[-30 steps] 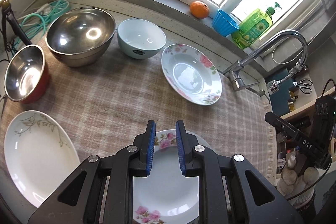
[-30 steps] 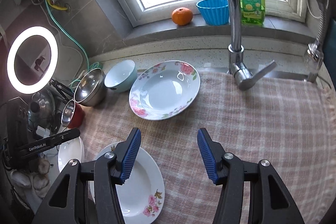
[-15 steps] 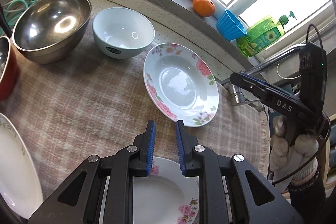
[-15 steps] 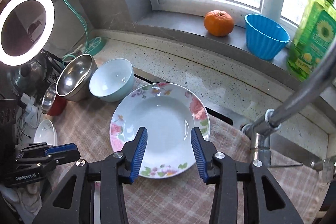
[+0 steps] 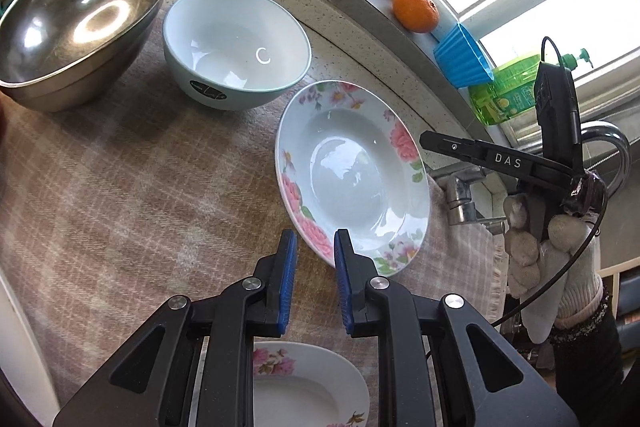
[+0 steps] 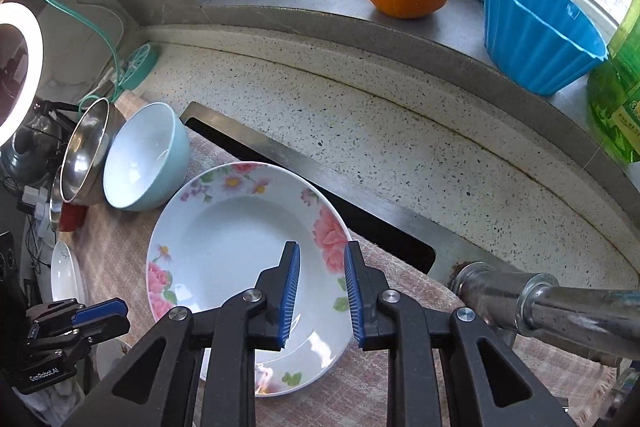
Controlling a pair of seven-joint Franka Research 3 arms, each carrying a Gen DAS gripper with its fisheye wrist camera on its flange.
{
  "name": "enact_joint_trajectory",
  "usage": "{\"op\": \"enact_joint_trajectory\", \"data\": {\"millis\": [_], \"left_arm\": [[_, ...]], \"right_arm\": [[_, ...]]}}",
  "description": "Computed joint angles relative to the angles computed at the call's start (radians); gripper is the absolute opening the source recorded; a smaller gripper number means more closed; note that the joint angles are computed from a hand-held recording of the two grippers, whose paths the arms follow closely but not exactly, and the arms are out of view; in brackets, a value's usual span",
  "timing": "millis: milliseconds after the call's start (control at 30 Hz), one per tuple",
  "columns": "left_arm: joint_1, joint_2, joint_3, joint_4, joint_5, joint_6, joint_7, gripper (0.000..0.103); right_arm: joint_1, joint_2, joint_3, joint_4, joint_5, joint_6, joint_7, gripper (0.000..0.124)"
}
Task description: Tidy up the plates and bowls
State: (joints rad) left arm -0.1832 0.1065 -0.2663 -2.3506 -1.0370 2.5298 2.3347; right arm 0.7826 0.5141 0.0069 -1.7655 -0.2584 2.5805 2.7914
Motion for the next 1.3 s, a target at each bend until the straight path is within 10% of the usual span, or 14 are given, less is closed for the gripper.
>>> {"op": "enact_joint_trajectory", "data": {"millis": [1300], "left_arm": [[0.051, 0.143, -0.062, 0.105, 0.102, 0.007, -0.124, 0.010]], "right_arm": [[-0.073, 0.076, 0.038, 0.051, 0.224, -0.006, -0.209, 0.020]]}}
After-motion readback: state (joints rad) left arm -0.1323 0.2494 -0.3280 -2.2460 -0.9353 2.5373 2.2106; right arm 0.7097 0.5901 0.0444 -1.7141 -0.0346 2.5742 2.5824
